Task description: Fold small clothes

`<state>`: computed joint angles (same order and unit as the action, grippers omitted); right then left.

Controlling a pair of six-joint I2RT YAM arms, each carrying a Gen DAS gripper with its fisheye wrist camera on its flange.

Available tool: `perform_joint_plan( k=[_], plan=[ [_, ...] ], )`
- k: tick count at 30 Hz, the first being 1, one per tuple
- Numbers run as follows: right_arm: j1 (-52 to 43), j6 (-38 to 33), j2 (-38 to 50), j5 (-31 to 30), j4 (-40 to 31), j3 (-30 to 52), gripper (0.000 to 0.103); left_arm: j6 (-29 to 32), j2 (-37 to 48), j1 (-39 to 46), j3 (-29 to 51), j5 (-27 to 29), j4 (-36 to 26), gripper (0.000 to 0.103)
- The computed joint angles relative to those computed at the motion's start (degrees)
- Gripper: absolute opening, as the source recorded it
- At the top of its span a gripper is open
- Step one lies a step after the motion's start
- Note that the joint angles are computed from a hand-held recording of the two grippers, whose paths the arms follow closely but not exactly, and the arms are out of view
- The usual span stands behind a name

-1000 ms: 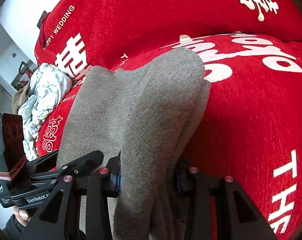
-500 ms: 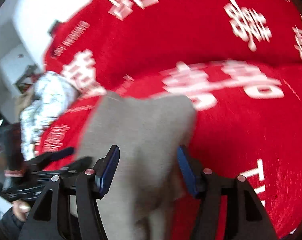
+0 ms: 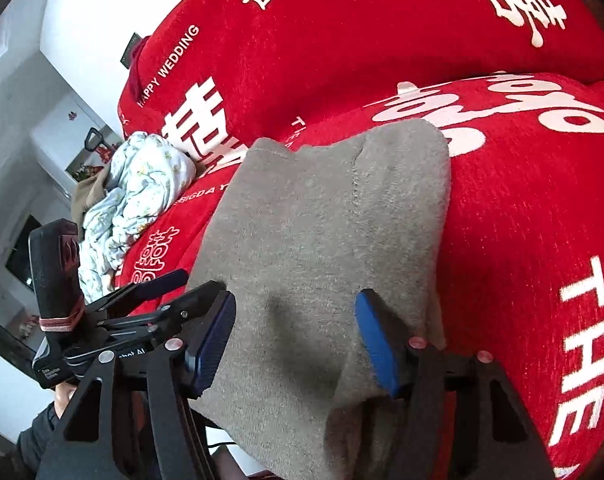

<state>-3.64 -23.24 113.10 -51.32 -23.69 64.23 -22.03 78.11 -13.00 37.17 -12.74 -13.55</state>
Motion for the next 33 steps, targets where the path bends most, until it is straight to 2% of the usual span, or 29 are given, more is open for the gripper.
perform_joint_plan(
  k=[6, 7, 10, 13, 16, 19, 22, 24, 25, 28, 31, 33],
  plan=[
    [-0.08, -1.54, -0.74, 0.76, 1.99, -1.64, 0.063, 0.27, 0.84, 2.30, -1.27, 3.31, 2.31, 0.091],
    [-0.12, -1.63, -0.65, 0.74, 2.18, -1.68, 0.063, 0.33, 1.14, 2.02, -1.18, 2.53, 2.34, 0.094],
    [0.62, -1.48, -2.05, 2.73, 2.32, -2.27, 0.063, -0.49, 0.48, 0.89, -0.31, 0.44, 0.34, 0.095],
    [2.36, -1.41, -8.41, 7.64, 4.89, -7.24, 0.069, -2.12, -4.44, -1.61, -1.02, -1.69, -2.82, 0.094],
    [2.61, -6.20, -14.11, 7.68, 4.91, -12.47, 0.073, -3.09, -8.85, -5.10, -2.79, -5.88, -5.52, 0.094],
    [1.71, -10.52, -15.56, 6.70, 3.32, -15.94, 0.077, -3.80, -10.35, -8.07, -5.51, -8.80, -5.99, 0.095],
    [2.59, -10.17, -13.38, 13.00, 7.28, -18.83, 0.078, -3.77, -10.09, -7.56, -7.87, -7.32, -3.86, 0.095],
    [0.88, -10.90, -12.75, 10.84, 9.84, -20.57, 0.078, -4.29, -11.00, -6.44, -8.53, -5.17, -3.78, 0.095],
    [0.56, -11.08, -13.24, 11.03, 8.81, -20.66, 0.078, -4.60, -11.49, -6.54, -8.53, -5.18, -4.26, 0.095],
    [0.40, -10.78, -16.33, 12.45, 7.00, -21.51, 0.080, -6.15, -12.70, -9.52, -7.54, -9.78, -7.03, 0.095],
    [1.81, -7.05, -21.67, 16.86, 11.07, -24.90, 0.082, -8.57, -12.53, -13.83, -5.80, -16.30, -10.30, 0.095],
    [3.69, -3.82, -25.54, 21.99, 14.76, -27.26, 0.087, -9.29, -12.39, -14.84, -4.91, -17.27, -11.80, 0.095]
  ],
)
